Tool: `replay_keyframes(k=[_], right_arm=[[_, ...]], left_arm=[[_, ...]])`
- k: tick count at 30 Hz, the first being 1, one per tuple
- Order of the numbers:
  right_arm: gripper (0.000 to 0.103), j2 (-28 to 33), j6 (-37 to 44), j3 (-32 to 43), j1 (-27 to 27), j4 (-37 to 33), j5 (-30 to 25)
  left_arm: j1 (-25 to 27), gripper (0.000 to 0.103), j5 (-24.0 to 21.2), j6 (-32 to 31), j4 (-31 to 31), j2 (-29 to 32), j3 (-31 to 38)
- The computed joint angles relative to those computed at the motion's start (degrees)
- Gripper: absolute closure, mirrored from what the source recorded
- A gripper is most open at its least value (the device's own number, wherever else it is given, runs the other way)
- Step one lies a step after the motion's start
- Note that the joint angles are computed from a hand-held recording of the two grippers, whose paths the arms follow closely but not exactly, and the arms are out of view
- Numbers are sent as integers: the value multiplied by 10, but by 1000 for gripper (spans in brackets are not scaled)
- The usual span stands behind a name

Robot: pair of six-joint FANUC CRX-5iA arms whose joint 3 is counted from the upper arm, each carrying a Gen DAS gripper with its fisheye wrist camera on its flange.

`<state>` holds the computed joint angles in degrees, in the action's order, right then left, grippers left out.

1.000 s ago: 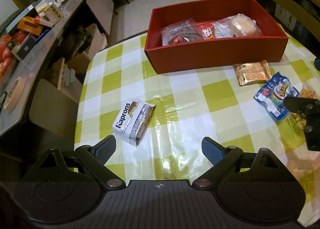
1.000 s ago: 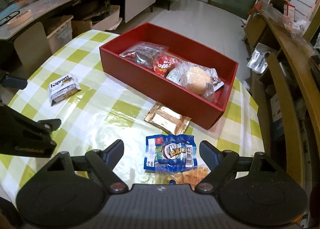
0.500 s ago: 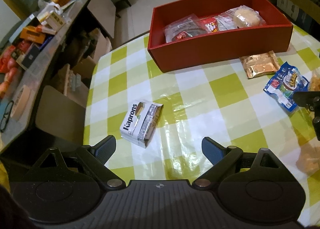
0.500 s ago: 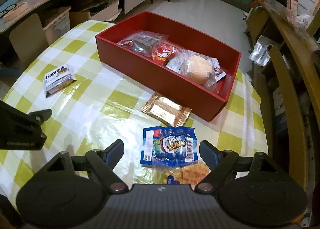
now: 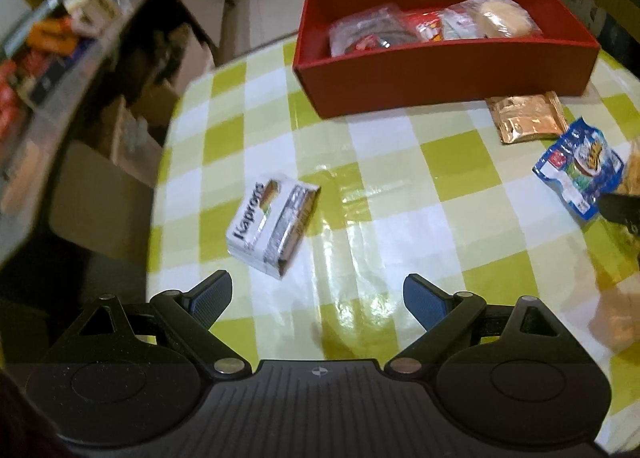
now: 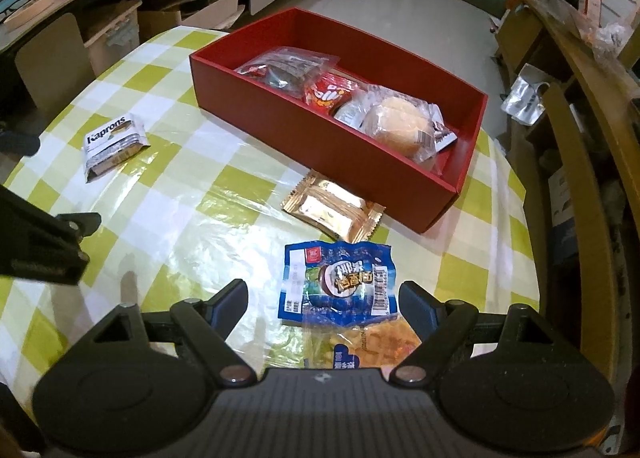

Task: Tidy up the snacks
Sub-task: 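Lower the left gripper onto the Kaprons wafer and close it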

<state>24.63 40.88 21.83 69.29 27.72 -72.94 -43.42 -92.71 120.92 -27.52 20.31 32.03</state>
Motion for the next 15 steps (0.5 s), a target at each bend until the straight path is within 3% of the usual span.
replay_keyframes(k=[4, 9, 12, 15], right_arm=[[15, -1, -3, -3, -3, -3, -2], [15, 0, -2, -3, -7, -8, -1], [15, 3, 0, 1, -9, -11, -4], [15, -1, -2, -4, -10, -13, -1]], left_arm=[[33, 8, 8, 30, 26, -15, -19], [102, 8, 49, 74, 101, -43, -68], [108, 11, 45, 90, 94, -29, -57], [106, 11, 42, 64, 73, -7, -28]])
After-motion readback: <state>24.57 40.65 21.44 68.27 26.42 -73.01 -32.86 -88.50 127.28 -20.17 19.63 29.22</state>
